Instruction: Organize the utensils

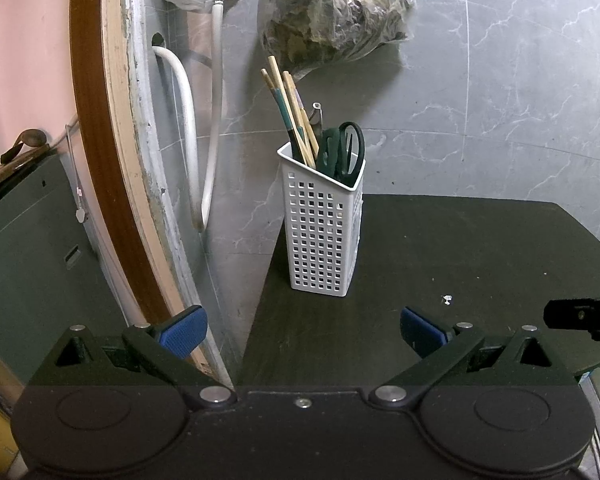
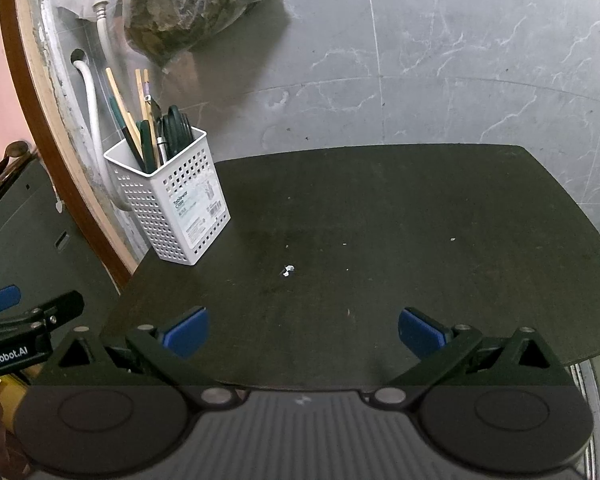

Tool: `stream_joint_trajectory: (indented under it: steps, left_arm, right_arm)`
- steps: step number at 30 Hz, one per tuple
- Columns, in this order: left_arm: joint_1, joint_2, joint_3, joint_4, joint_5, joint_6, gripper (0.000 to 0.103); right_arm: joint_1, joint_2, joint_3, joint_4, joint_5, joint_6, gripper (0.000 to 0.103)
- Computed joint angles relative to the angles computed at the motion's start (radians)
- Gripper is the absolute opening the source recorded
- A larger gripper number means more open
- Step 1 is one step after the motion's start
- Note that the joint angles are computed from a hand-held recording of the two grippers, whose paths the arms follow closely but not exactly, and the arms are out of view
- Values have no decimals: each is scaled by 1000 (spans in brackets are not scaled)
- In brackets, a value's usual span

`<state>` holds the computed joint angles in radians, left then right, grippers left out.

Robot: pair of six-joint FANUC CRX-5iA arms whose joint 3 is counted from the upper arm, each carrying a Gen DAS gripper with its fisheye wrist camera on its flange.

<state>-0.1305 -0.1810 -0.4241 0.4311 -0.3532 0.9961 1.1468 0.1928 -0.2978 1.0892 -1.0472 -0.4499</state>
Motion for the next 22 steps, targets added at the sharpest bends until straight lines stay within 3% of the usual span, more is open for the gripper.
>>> stream_joint_trajectory:
  steps: [22]
  left_arm:
    - [5, 13, 7, 3, 0, -10, 102]
  right_arm:
    - [-8, 9, 16, -16, 15, 20, 103]
